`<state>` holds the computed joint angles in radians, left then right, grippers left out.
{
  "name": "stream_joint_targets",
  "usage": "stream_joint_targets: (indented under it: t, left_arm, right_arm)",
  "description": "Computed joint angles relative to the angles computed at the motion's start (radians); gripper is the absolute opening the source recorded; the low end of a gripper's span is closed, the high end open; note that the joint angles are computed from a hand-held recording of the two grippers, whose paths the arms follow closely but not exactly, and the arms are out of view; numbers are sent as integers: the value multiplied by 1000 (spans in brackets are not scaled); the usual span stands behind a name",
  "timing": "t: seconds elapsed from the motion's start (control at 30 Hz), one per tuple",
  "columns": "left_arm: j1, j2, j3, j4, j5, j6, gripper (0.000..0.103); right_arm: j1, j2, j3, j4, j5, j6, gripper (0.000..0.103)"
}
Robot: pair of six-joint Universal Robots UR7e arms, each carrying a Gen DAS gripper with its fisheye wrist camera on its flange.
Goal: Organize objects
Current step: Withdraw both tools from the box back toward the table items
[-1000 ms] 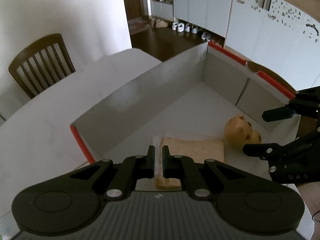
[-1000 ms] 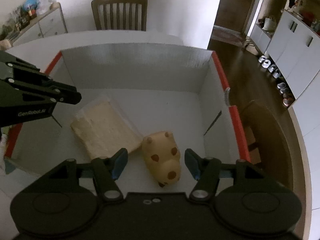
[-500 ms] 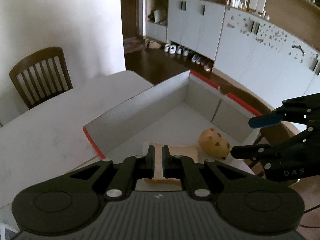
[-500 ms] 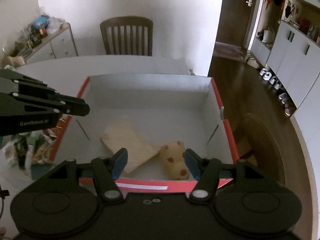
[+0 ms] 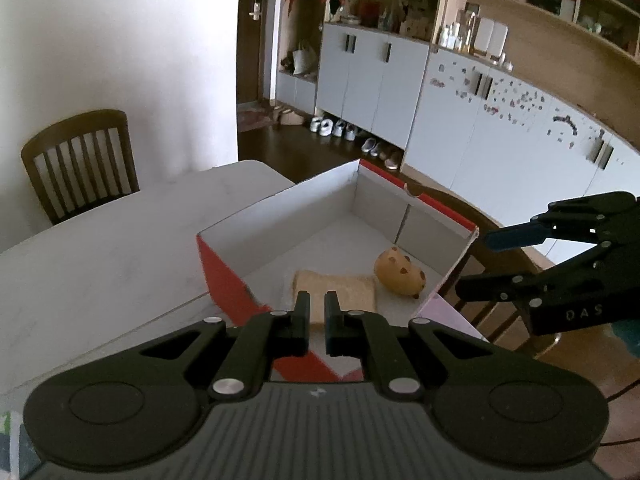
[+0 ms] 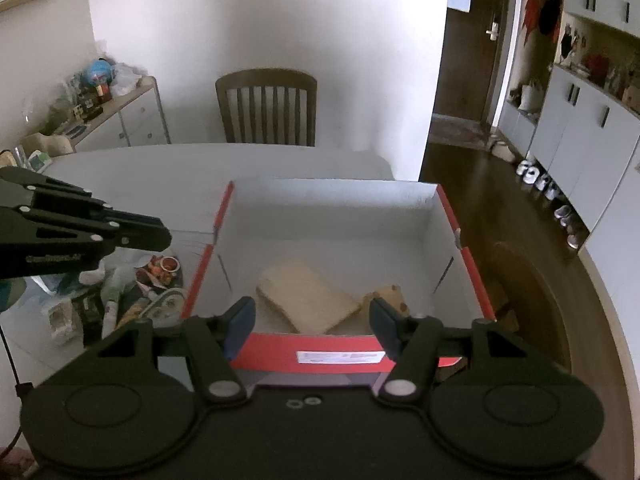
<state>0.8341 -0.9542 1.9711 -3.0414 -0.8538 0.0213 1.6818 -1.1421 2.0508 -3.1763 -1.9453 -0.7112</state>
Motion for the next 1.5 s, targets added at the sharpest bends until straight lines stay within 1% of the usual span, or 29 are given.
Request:
stream_joint_targets:
  t: [0.13,0.23,0.33,0.47,0.57,0.67,0.8,0.9,0.97,1.0,1.07,1.1,1.17,1.2,1.37,1.4,1.47,1.5]
  left_arm:
    - [-6,-57,65,-29,-12,-4,5]
    - [-13,-94,110,-58,-9,13,5]
    - [-18,-129,149,-72,-11,13,5]
    - [-29,-170,205,-98,21,0,7]
    - [-27,-213,248,-108,24,-8,8]
    - [-18,-267,292,-107,24,-14,8]
    - [-5,-331,342,-92,42,-32,8]
    - [13,-379,374,-71,48,-54,17]
    - [24,-408,393,-65,48,-55,30]
    - [29,-423,403,-61,49,-55,33]
    - [37,-449,422,-55,53,-55,45]
    - [39,-465,437,-54,55,-55,48]
    - [48,-490,456,-46,54,-51,58]
    - [51,-499,466,-44,56,-50,60]
    - [78,-547,511,-37,37,-33,76]
    - [85,-550,517,-43,29,-25,77]
    - [104,-557,530,-55,6,-15,84]
    - [114,-550,534,-72,-6,-9,86]
  right_arm:
    - [22,-1,37,-44,-7,34,65]
    - [39,8,61,-84,-19,56,69]
    - [63,30,85,-142,-44,78,70]
    - [91,56,116,-207,-69,123,71]
    - [105,62,137,-222,-69,158,76]
    - [130,91,153,-261,-95,168,77]
    - [155,113,170,-272,-106,201,79]
    - [177,138,177,-276,-112,216,83]
    - [194,163,175,-280,-122,227,83]
    - [202,171,173,-278,-126,234,83]
    - [216,192,166,-277,-134,246,84]
    - [224,204,162,-278,-140,252,83]
    - [234,221,156,-275,-144,265,83]
    - [239,230,152,-274,-147,271,83]
    - [252,268,135,-266,-155,290,84]
    - [254,275,131,-262,-156,293,84]
    - [257,291,124,-259,-157,289,84]
    - [259,299,122,-261,-156,279,84]
